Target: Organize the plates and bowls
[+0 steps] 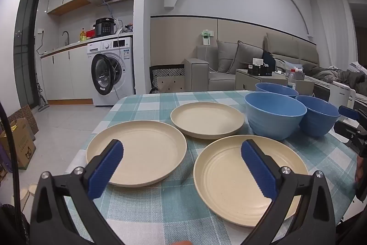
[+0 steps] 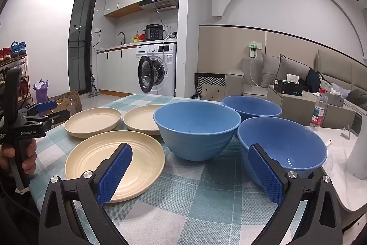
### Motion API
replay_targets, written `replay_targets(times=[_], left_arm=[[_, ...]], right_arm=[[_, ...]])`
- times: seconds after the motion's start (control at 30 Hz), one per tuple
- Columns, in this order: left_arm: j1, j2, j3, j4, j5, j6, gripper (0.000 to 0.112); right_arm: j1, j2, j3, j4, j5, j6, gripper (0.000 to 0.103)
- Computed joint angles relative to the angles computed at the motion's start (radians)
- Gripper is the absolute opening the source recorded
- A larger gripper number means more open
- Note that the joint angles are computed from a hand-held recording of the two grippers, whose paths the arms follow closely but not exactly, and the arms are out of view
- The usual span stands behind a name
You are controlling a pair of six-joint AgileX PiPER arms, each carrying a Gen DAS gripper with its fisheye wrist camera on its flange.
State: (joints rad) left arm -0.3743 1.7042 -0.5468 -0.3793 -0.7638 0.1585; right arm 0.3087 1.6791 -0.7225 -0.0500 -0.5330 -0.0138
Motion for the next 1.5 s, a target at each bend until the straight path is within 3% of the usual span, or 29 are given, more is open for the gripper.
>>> replay_targets(times=[1.5], left_arm=[[-0.002, 0.002, 0.000, -0.008, -0.006, 0.013, 0.103]], right_arm=[[0.005, -0.006, 0.004, 0.012, 0.003, -0.017, 0.103]])
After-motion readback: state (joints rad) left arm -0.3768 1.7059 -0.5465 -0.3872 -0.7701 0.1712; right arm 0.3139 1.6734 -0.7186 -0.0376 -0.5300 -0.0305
